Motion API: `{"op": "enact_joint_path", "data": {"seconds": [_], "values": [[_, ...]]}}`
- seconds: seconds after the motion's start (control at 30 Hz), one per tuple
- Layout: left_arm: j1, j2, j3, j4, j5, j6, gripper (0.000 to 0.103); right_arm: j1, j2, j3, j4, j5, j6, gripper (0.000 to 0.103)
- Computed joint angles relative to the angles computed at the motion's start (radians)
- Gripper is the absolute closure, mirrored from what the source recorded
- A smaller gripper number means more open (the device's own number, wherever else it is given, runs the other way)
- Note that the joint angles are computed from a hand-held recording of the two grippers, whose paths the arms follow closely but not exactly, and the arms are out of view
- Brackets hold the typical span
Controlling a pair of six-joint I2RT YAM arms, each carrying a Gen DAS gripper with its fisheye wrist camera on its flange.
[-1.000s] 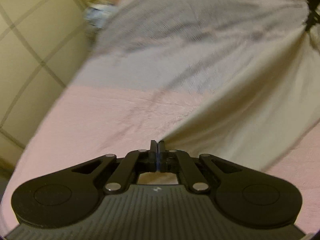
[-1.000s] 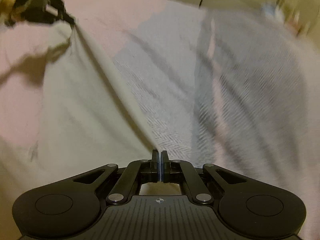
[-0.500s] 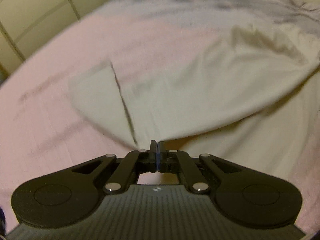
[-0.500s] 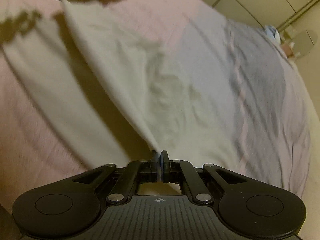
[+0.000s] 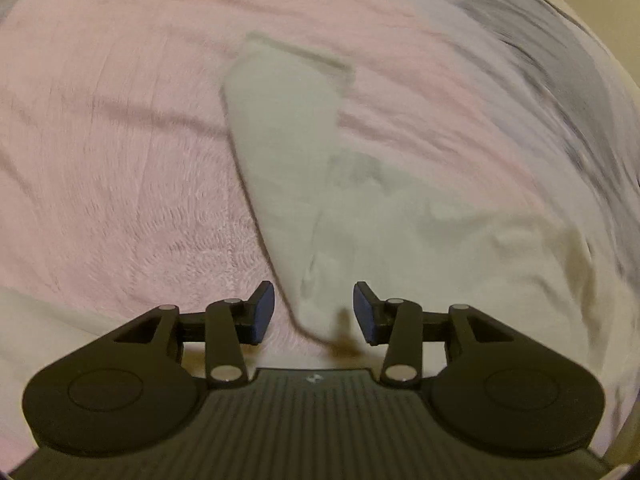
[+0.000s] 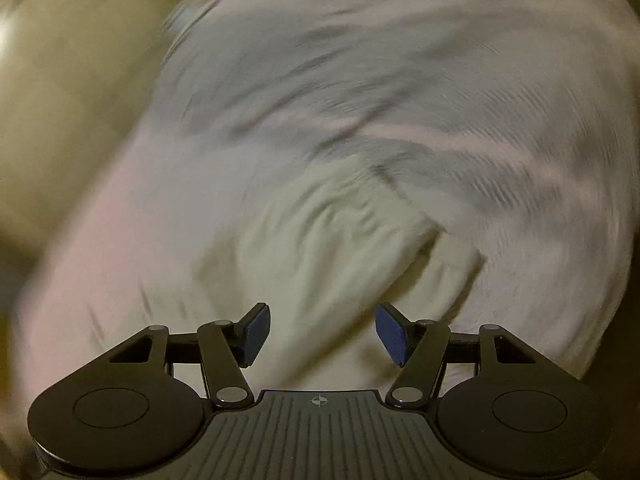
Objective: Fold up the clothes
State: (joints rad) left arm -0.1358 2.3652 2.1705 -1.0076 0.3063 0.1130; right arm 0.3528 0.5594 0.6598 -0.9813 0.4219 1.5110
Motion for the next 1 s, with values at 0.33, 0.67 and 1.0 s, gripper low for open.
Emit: {"op": "enact_joint_path", "data": {"seconds": [0.33, 0.67, 1.0], "values": [[0.004, 0.032, -0.058, 0.081, 0.027, -0.208, 0.07, -0.667, -0.029, -0.112, 0.18, -0.421, -0.288, 0.052], [0.039, -0.249, -0.389, 0.355, 0.089, -0.152, 0.103, -0.748, 0.019, -0.087, 0.178, -0.46, -0.479, 0.102], [0.121, -0.646, -0.919, 0.484, 0.036, -0.038, 0.103, -0.889, -0.009, -0.064, 0.047, -0.595, -0.711, 0.102]]}}
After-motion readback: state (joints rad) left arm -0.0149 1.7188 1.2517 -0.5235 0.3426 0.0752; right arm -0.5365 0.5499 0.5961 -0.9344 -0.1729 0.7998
